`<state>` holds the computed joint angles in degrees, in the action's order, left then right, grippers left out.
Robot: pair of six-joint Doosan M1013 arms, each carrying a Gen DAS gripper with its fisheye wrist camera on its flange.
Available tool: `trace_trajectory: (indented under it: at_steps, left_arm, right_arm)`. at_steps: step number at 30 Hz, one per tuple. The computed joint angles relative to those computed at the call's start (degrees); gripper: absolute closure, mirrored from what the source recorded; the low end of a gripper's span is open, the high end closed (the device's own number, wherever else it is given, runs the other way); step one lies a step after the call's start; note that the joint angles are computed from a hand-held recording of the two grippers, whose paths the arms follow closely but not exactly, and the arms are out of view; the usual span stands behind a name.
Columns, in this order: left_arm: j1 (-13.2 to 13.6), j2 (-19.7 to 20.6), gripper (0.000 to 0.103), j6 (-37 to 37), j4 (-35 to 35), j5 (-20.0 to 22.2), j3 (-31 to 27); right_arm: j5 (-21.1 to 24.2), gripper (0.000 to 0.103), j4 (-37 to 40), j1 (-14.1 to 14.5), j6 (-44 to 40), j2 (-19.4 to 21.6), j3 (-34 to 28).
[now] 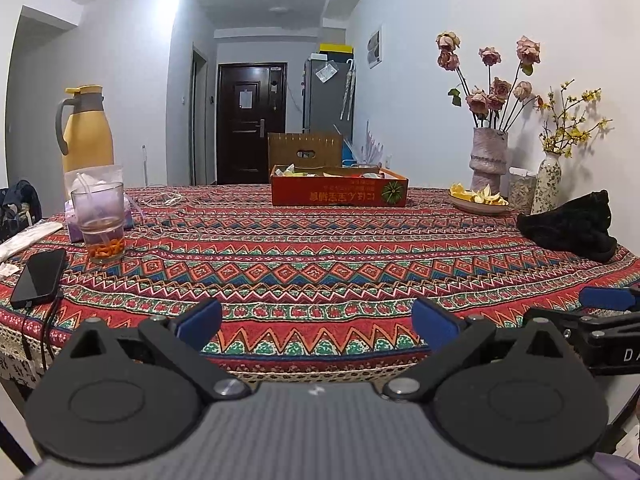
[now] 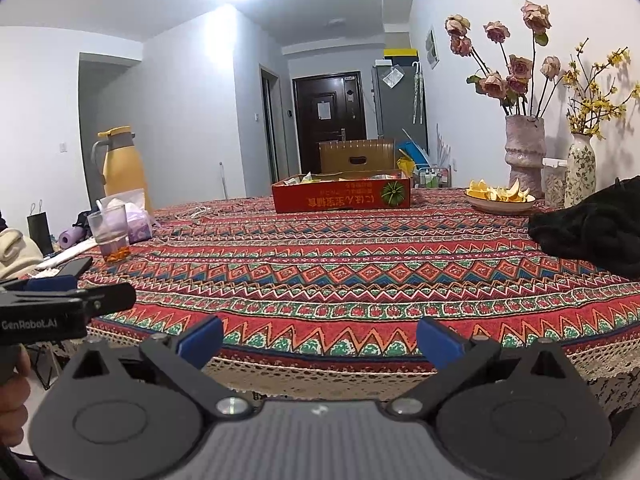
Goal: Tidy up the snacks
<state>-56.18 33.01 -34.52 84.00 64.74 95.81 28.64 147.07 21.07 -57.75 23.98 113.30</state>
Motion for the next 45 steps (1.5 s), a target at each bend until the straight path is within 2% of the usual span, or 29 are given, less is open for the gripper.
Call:
trace_trajectory:
  at_steps: [21,45]
  left_arm:
    - [0.17,-0.21,0.000,-0.04,0.15,-1.12,0.42]
    - [0.06,-0.23,0.000,0.21,0.21,-0.41,0.34]
  right_arm:
    - [-0.85,0.000,0.10,0.19,0.49,0.20,-0.33]
    - [-0.54,0.000,0.98,0.13,-0.24,0.28,-0.40]
